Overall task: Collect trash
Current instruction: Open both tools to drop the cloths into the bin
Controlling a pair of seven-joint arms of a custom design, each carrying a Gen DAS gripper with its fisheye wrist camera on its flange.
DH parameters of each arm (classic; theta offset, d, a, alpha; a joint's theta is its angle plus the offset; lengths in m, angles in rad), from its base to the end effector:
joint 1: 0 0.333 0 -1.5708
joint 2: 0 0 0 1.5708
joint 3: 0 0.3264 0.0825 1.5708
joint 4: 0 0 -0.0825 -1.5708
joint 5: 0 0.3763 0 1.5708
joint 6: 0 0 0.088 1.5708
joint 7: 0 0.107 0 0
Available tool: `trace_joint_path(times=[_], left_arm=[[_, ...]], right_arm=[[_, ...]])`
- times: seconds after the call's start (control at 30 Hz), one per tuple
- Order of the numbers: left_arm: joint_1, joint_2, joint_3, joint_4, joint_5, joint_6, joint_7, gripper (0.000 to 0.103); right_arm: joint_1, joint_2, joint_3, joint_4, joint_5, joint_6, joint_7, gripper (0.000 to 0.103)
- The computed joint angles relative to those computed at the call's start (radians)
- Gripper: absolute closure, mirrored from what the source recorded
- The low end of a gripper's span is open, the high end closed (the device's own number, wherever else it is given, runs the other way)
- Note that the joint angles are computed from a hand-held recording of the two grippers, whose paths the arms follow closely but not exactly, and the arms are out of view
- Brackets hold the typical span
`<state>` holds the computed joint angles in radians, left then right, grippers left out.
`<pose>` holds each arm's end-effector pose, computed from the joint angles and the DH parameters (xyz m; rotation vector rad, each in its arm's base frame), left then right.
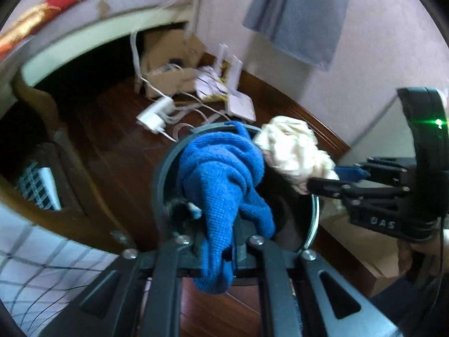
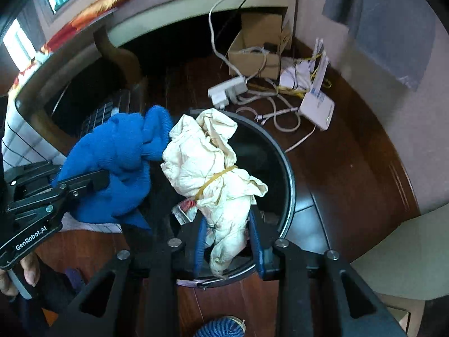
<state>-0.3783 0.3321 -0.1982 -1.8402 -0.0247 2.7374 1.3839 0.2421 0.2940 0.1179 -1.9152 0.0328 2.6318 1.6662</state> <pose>0.5714 -0.3544 0.4303 -1.6588 2.3471 -0.8196 0.6096 0.2225 0.4032 -2.1462 1.7069 -0.2483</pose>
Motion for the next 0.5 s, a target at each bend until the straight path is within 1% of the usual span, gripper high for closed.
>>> trace_joint_path(times=[0.03, 0.07, 0.1, 0.13, 0.17, 0.2, 0.23, 0.3, 0.4, 0.5], left_arm=[[-0.017, 0.007, 0.018, 0.002, 0.031, -0.008, -0.026, 0.067], [-0.064, 0.004, 0.072, -0.004, 0.132, -0.016, -0.120, 0.037], [-0.104, -0.002, 0.121, -0.015, 0.210, -0.003, -0.197, 0.020], [-0.126, -0.011, 0.150, -0.029, 0.277, 0.007, -0.268, 0.009], [-0.126, -0.016, 0.153, -0.032, 0.302, -0.005, -0.305, 0.003], [-0.118, -0.018, 0.146, -0.034, 0.313, -0.013, -0.325, 0.000], [-0.120, -0.021, 0.152, -0.038, 0.346, -0.012, -0.363, 0.000], [-0.114, -0.018, 0.146, -0.025, 0.391, -0.042, -0.402, 0.000], [-0.095, -0.019, 0.127, -0.014, 0.430, -0.053, -0.431, 0.000], [-0.080, -0.032, 0.108, -0.010, 0.450, -0.054, -0.435, 0.000]], right_arm=[[0.007, 0.014, -0.009, 0.012, -0.020, -0.023, 0.013, 0.048], [0.031, 0.027, -0.040, 0.021, -0.080, -0.047, 0.070, 0.022], [0.063, 0.032, -0.079, 0.017, -0.166, -0.058, 0.148, 0.014], [0.066, 0.036, -0.087, 0.017, -0.198, -0.067, 0.178, 0.013], [0.063, 0.039, -0.089, 0.018, -0.213, -0.082, 0.200, 0.006], [0.062, 0.044, -0.092, 0.028, -0.229, -0.115, 0.224, 0.000], [0.066, 0.048, -0.097, 0.034, -0.255, -0.135, 0.248, 0.000], [0.061, 0.043, -0.095, 0.025, -0.288, -0.124, 0.270, 0.000], [0.050, 0.026, -0.085, 0.016, -0.299, -0.099, 0.286, 0.000], [0.050, 0.012, -0.082, 0.017, -0.320, -0.086, 0.300, 0.000]])
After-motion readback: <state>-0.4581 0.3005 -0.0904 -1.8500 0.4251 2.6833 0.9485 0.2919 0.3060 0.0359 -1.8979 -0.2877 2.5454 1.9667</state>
